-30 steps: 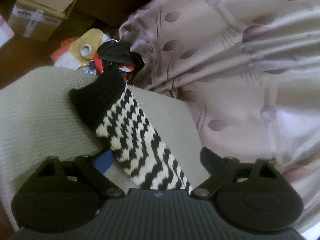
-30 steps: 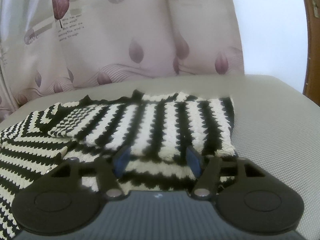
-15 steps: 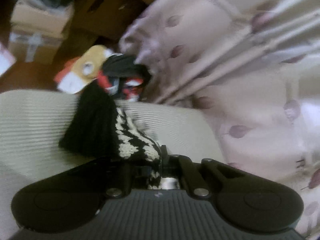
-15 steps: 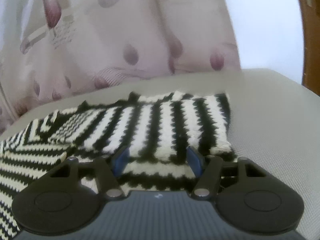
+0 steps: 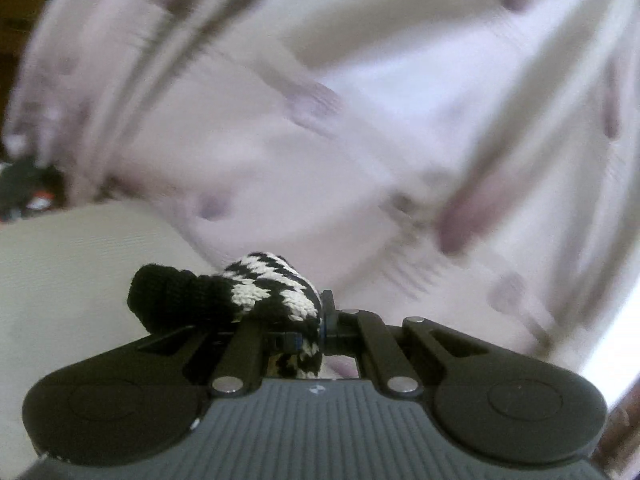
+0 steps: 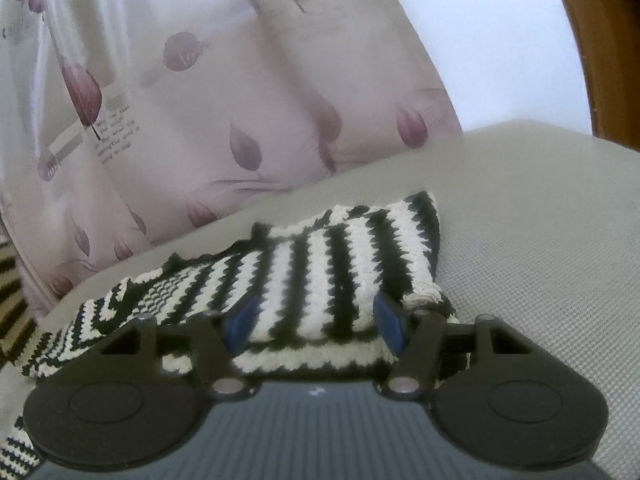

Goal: Fold small clothes

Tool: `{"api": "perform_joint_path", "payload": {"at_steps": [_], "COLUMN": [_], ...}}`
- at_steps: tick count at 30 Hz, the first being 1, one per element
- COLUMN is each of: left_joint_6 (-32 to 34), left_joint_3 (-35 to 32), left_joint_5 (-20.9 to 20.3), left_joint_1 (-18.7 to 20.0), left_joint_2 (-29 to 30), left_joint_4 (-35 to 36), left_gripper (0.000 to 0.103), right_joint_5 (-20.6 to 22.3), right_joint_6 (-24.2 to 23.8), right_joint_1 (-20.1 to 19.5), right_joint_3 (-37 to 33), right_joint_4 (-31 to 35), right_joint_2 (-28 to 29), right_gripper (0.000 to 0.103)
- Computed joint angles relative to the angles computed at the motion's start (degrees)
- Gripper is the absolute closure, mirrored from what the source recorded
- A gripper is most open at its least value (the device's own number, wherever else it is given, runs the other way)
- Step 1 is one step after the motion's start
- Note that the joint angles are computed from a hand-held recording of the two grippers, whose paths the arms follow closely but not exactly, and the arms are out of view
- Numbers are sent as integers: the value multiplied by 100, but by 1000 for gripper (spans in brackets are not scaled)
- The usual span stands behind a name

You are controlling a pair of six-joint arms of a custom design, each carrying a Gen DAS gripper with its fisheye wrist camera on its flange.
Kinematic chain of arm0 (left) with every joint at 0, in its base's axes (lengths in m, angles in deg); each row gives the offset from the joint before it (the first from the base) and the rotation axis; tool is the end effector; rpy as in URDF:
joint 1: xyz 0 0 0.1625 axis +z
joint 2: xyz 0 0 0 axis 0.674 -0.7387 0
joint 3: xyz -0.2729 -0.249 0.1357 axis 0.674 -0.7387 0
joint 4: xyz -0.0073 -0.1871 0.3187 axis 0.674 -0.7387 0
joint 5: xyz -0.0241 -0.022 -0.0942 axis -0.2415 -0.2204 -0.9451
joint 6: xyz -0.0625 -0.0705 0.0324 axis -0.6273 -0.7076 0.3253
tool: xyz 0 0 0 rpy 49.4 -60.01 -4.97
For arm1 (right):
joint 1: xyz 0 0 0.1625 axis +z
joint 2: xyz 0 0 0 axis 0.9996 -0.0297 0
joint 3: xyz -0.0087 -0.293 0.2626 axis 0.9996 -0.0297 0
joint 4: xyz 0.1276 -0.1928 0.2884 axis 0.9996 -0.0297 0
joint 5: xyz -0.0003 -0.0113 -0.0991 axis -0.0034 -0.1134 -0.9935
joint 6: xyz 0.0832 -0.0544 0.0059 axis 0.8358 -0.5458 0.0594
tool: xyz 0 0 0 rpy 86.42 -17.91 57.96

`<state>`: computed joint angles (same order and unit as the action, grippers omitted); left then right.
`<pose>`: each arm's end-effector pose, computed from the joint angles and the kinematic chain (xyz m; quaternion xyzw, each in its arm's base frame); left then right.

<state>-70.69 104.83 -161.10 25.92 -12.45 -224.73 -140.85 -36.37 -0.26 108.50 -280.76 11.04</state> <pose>-0.1425 -0.7799 0.2712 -0.0856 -0.8518 0.5168 0.0094 0.0796 -0.6119 0.1351 -0.0315 -0.7741 0.5967 0.2089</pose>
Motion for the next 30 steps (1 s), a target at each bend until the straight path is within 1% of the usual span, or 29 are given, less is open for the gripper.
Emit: {"api": "perform_joint_path", "payload": {"at_steps": [7, 13, 18, 22, 30], "left_joint_6": [-184, -112, -104, 29, 203], "left_joint_3": [-550, -656, -627, -820, -837], "left_joint_5": [-339, -616, -752, -764, -887], "left_joint_1": [-498, -782, -907, -977, -984], "left_joint_2": [633, 1095, 1413, 1742, 2055], "left_joint_4": [689, 1067, 1399, 1805, 2140], "left_gripper": [96, 96, 96, 96, 96], "right_joint_5": [294, 577, 773, 904, 1069], "right_joint_6": [230, 441, 583, 718, 919], "right_joint_1": [-106, -216, -288, -345, -409], "right_joint_3": [139, 271, 344, 399, 458], "right_joint_4": [-207, -457, -543, -646, -817], "right_joint_2": [-41, -66, -87, -93, -83], "right_gripper": [40, 40, 40, 40, 40]}}
